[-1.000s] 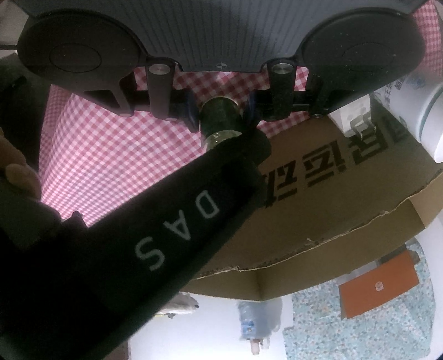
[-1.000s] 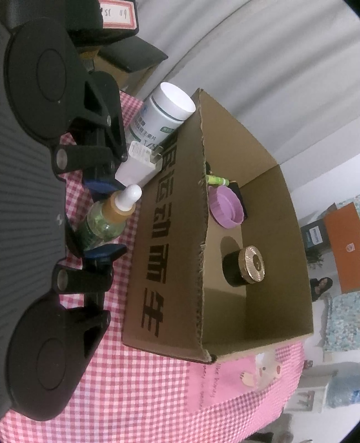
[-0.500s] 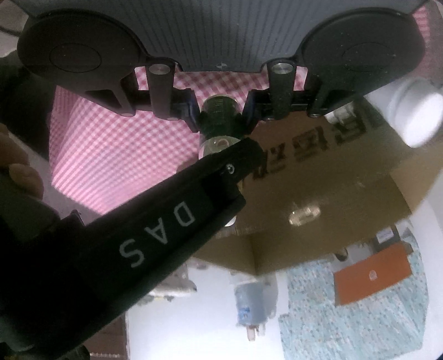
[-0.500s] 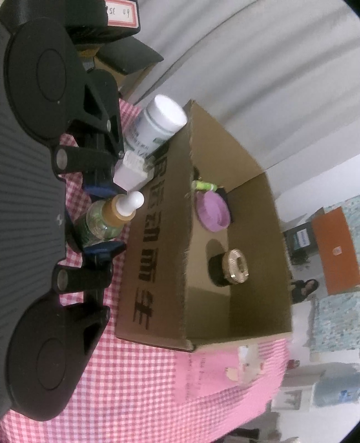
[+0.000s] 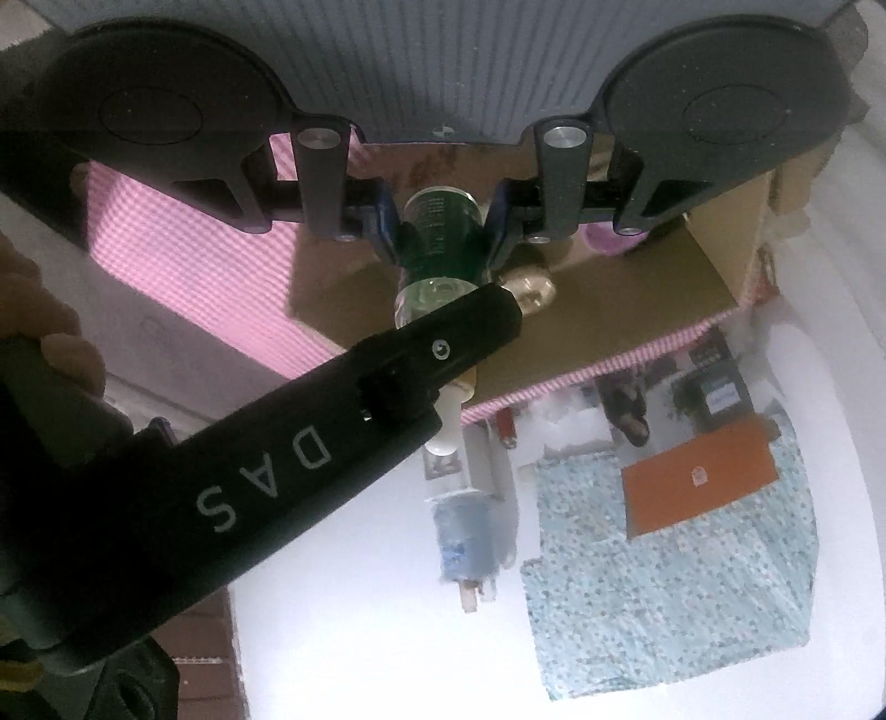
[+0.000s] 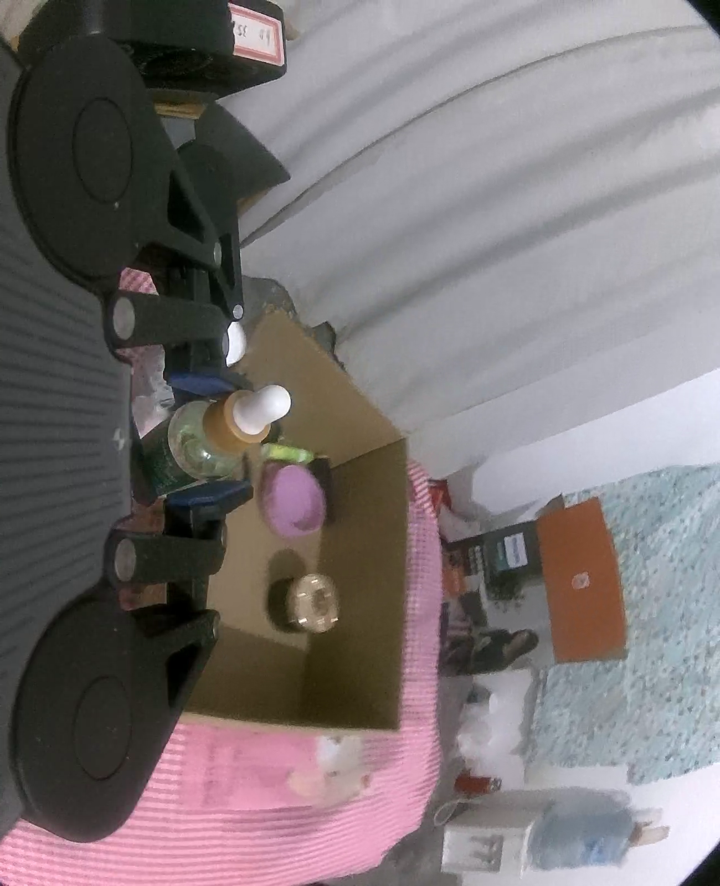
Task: Organize rigid objects
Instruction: 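Carry the dropper bottle into the box and open the right gripper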
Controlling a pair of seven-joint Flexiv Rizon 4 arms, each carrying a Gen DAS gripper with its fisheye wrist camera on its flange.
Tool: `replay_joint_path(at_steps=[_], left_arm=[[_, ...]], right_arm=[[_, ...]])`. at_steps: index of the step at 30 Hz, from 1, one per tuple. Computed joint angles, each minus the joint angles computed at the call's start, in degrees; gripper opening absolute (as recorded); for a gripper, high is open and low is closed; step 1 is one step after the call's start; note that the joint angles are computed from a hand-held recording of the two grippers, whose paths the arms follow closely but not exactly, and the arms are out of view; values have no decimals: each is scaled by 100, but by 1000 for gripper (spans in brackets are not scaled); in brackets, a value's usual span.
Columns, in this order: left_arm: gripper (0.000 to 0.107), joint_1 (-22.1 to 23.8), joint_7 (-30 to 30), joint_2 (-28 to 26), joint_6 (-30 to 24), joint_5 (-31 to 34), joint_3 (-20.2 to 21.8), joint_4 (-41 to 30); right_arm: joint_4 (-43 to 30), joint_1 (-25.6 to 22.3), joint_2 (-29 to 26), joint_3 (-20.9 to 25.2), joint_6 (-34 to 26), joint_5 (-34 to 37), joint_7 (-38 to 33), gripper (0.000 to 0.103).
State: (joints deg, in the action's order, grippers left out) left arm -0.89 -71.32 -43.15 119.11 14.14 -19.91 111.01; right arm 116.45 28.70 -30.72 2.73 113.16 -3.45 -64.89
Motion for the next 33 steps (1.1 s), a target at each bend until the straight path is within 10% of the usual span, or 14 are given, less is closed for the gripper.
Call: replay_joint_path(at_steps=[15, 33], left_arm=[[32, 267, 855, -895, -2558, -1282, -981, -1894], [36, -715, 1253, -1130, -3891, -3070, -70, -2955]], right_arm=[[-2129, -2784, -1363, 2372, -2266, -1493, -81, 34], [-3349, -1983, -1746, 1338, -3543, -937, -1139, 29]])
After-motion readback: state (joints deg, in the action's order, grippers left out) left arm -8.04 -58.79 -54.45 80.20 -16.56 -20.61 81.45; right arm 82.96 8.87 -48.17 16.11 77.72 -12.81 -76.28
